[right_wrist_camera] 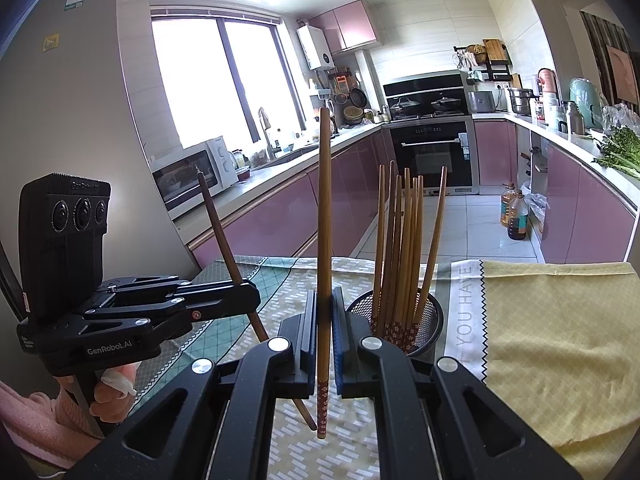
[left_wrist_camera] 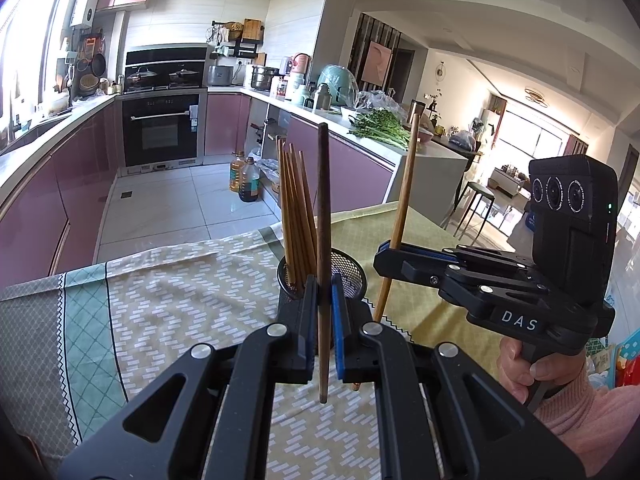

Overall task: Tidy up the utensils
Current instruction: 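Lower the left gripper's chopstick into the cup while the right gripper moves its chopstick closer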

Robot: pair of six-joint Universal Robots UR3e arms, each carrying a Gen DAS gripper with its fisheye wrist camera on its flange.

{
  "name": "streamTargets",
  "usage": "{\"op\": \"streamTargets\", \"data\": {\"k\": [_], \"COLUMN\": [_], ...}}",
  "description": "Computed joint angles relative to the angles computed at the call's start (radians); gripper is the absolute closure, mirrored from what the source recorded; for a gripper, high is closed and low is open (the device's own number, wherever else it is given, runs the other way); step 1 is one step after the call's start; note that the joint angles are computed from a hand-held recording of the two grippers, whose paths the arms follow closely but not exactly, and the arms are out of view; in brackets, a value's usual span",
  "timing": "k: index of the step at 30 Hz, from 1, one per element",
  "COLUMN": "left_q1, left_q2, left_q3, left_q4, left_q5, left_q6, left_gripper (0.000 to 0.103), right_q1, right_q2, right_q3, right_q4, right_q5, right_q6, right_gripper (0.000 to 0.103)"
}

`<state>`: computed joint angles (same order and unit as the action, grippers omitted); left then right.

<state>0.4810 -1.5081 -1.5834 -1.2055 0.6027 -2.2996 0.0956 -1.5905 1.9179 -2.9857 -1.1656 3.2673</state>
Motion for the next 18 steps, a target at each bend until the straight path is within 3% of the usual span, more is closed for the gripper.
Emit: {"op": "streamTargets", "data": {"k": [18], "left_q1": [0.012], "left_q2": [0.006], "left_q3": [0.024], "left_q4": [-0.048], "left_q5": [-0.013], "left_q6": [0.035], "left_gripper": [0.096], "right_q1": [0.003], "right_q2": [0.022], "right_q3": [-0.052], "right_q4": [0.025], "right_q5": [-0.003], "right_q6": [0.003], "right_gripper": [0.097]}}
